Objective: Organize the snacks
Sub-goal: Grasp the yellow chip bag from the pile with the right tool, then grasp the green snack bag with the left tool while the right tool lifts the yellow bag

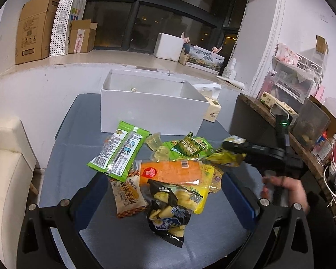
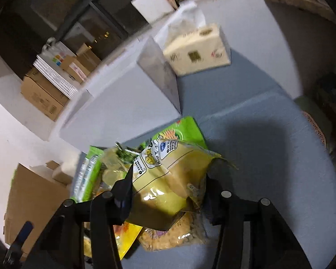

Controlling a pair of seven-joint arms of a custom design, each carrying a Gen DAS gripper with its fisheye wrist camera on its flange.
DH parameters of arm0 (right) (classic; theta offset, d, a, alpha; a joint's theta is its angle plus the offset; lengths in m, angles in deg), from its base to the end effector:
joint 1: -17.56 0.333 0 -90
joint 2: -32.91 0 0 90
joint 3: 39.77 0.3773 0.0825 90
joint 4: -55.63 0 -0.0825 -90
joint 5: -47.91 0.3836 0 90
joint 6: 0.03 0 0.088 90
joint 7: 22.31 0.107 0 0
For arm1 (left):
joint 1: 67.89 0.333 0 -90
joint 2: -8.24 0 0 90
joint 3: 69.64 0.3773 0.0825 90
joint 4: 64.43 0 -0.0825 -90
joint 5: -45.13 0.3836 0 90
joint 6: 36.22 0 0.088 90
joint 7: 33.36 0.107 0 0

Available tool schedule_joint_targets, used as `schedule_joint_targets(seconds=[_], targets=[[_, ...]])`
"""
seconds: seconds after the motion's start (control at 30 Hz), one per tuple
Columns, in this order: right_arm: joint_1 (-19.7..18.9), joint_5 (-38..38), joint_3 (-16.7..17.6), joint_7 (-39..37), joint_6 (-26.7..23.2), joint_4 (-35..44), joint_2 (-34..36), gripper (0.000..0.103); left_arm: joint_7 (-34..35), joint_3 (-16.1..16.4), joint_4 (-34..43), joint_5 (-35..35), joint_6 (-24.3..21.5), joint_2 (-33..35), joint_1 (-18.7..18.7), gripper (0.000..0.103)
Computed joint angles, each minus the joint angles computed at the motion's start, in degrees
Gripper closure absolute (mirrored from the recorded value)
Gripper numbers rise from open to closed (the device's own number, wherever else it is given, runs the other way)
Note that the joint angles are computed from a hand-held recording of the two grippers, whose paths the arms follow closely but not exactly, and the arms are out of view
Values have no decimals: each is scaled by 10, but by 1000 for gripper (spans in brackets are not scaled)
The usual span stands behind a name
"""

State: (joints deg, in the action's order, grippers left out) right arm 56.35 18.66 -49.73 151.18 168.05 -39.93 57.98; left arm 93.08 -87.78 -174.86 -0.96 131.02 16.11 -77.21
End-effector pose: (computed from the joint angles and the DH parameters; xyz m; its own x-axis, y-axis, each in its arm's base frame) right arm 0.6206 0.4052 0.5023 -0.1959 -0.8203 -0.5373 -0.6569 0.5166 -0.5492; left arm 0.5922 -0.2439 0.5677 -0.4717 -0.8426 0.2599 -0.6293 0.1152 -0.7686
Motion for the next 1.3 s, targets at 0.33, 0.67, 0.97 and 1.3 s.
schedule_joint_targets(seconds=[0.33,0.67,0.97,1.3], targets=[[133,-326,-138,253,13,-66,-101,49,-60,10,93,135,-53,75,0,0],[126,-465,-85,308,-55,-73,-150,49,-170,42,271,327,-142,207,-24,0],[67,-446,-15,257,-64,-65,-142,49,-226,59,464,417,-304,333,-39,4],[1,-439,56,250,-65,-64,-136,49,-200,42,407,411,-260,298,-17,41]])
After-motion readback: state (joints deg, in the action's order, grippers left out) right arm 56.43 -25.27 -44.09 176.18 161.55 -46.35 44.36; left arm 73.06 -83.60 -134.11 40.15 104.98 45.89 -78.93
